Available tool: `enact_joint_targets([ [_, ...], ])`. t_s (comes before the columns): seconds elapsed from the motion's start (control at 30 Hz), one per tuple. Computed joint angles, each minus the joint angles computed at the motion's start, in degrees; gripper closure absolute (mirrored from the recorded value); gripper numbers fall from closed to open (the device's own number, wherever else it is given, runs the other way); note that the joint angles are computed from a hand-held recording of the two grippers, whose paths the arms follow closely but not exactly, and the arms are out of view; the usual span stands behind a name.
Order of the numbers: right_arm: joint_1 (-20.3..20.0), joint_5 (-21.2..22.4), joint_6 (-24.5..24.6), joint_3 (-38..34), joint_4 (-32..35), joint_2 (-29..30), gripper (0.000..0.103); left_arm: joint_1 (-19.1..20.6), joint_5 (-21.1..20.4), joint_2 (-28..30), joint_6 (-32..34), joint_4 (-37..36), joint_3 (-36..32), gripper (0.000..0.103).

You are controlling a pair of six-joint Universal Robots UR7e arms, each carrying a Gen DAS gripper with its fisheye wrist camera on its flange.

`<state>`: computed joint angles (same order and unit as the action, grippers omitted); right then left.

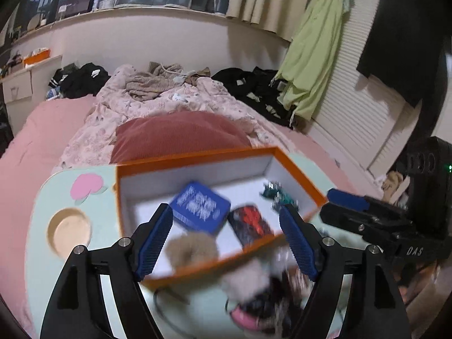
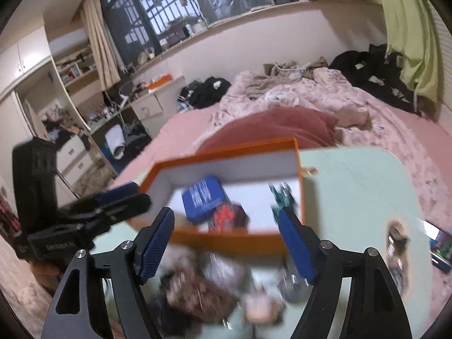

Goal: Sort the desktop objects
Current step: 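Open both grippers to drop the car and tin into the box, withdraw, then reach the left gripper toward the black lace bag on the table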

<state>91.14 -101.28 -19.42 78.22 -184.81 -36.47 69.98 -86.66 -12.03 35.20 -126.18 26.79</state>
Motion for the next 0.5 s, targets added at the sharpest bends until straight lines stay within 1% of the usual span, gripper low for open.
enact_joint_targets([
  [0.03,0.12,-1.71,-0.19,2.2,-0.86,-0.78,0.026,0.07,0.46,-1.38,-0.08,-1.34,2.78,0.025],
  [0.1,0.14,-4.2,-0.25,5.1,-1.91,-1.7,0.026,0.43,1.55,-4.08,0.12,-0.39,7.21,0.025],
  [0.17,0.05,-6.91,-0.04,8.49,-3.25,-2.63,0.026,0.63,2.53,-7.23,2.23,-4.71,13.88,0.021],
  [0.27,0.16,-11.87,0.07,12.19,-6.05,-2.89,0.026,0.75,6.06,-9.76,3.45,-7.46,19.69,0.021],
  [0.37,0.23,-15.99,0.03,14.5,-9.07,-2.39,0.026,1.11,7.02,-11.25,4.14,-8.96,23.23,0.021],
  [0.43,-0.08,-17.3,0.82,15.22,-9.76,-2.02,0.026,1.17,9.03,-11.06,3.69,-6.99,23.21,0.021],
  [0.47,-0.19,-17.88,1.21,15.24,-9.83,-1.74,0.025,1.23,10.02,-10.72,3.29,-5.73,22.81,0.021],
  [0.5,-0.01,-18.92,0.29,15.1,-11.63,-1.07,0.02,1.23,11.5,-9.94,2.5,-4.23,21.76,0.021],
])
